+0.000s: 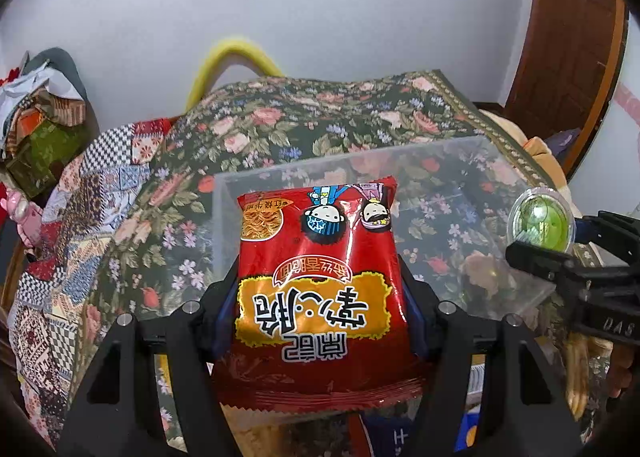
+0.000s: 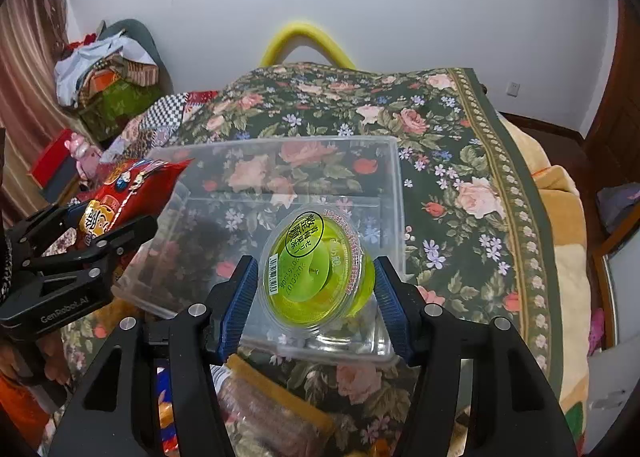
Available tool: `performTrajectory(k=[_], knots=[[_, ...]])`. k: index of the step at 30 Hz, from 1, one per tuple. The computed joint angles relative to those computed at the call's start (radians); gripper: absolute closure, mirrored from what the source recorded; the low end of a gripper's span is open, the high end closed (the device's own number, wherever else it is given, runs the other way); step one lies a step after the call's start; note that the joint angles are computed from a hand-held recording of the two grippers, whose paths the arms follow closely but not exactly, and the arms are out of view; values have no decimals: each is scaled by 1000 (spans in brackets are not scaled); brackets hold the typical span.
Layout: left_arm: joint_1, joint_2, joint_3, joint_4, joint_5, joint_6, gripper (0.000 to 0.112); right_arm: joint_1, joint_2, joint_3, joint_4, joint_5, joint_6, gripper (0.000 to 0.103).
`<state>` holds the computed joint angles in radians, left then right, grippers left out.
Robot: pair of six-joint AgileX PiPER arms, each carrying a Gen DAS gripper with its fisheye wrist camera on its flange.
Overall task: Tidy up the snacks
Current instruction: 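Lower the red chip bag and green jelly cup into the clear box, open both tools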
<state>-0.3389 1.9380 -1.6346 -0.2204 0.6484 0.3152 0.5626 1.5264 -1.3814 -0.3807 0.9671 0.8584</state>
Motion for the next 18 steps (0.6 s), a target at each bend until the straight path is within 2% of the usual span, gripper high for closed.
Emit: performTrajectory(k=[4, 7, 11, 18], knots=[[2, 36, -36, -3, 36, -11, 44, -4, 29, -12, 25, 6, -50, 47], [-4, 43, -46, 11, 49, -15, 41, 22, 30, -14, -25, 29, -28, 47], [-15, -19, 23, 13, -1, 10, 41, 37, 16, -34, -42, 61, -28, 45], [7, -190, 179, -77, -19, 136, 36, 158, -82, 10, -147, 143, 80, 35]])
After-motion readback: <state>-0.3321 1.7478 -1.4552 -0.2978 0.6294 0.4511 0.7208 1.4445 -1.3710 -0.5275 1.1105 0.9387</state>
